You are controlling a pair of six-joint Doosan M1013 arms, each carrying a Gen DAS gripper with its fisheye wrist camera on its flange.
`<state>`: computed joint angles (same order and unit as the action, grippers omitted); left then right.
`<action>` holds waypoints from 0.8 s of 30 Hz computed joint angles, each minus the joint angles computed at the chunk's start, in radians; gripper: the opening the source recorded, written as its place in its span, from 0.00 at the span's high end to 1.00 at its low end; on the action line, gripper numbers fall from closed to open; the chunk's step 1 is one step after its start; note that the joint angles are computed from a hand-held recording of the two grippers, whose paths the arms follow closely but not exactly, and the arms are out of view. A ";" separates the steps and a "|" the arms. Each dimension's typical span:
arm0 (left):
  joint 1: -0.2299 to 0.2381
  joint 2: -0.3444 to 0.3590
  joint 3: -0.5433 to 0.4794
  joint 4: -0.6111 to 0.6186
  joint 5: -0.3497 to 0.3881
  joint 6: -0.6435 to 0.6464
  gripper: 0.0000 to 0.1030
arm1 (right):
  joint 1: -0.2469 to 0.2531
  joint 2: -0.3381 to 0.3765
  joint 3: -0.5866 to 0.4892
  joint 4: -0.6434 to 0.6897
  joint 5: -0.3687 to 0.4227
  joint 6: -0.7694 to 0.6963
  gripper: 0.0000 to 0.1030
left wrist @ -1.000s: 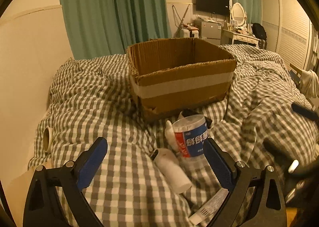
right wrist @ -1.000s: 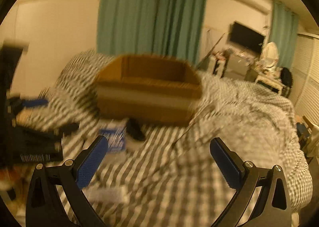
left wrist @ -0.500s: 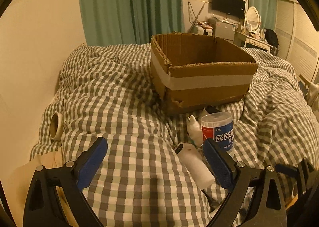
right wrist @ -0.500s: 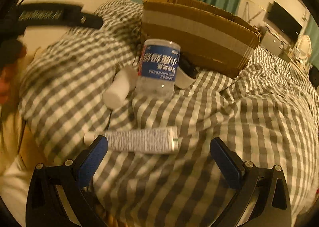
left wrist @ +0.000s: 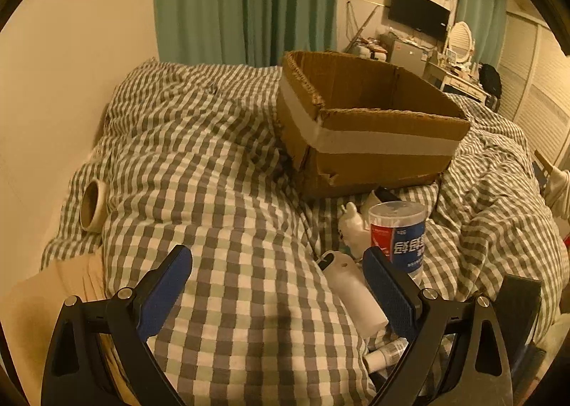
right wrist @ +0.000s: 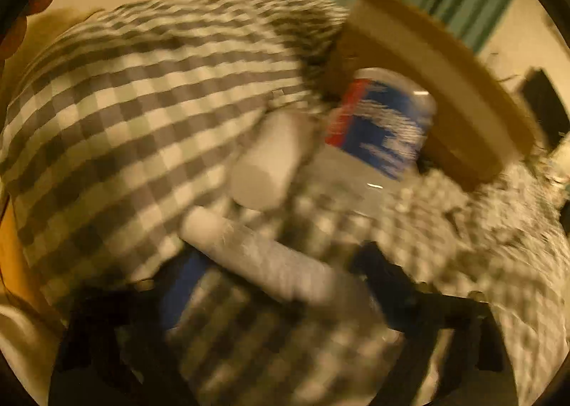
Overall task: Organize objects
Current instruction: 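Grasp the white tube with the right gripper while the left gripper approaches the cotton-swab tub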
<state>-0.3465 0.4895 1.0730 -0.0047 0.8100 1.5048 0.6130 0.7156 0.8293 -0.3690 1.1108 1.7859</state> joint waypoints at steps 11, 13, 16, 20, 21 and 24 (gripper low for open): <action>-0.020 0.010 -0.007 0.029 0.019 -0.004 0.04 | -0.030 -0.104 0.116 -0.022 -0.159 0.176 0.86; -0.027 0.013 -0.008 0.041 0.024 -0.003 0.04 | -0.041 -0.126 0.138 -0.023 -0.195 0.220 0.87; -0.040 0.020 -0.011 0.062 0.033 0.003 0.04 | -0.059 -0.152 0.161 -0.032 -0.233 0.283 0.87; -0.063 0.037 -0.020 0.075 0.056 0.035 0.08 | -0.076 -0.173 0.172 -0.067 -0.252 0.343 0.87; -0.068 0.043 -0.024 0.077 0.067 0.042 0.11 | -0.079 -0.177 0.176 -0.074 -0.254 0.357 0.87; -0.081 0.073 -0.055 0.085 0.122 0.055 0.21 | -0.084 -0.188 0.191 -0.080 -0.263 0.374 0.87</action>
<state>-0.4277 0.5624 1.0176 0.0807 0.9323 1.5603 0.5295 0.5277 1.0204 -0.4493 0.8480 2.1602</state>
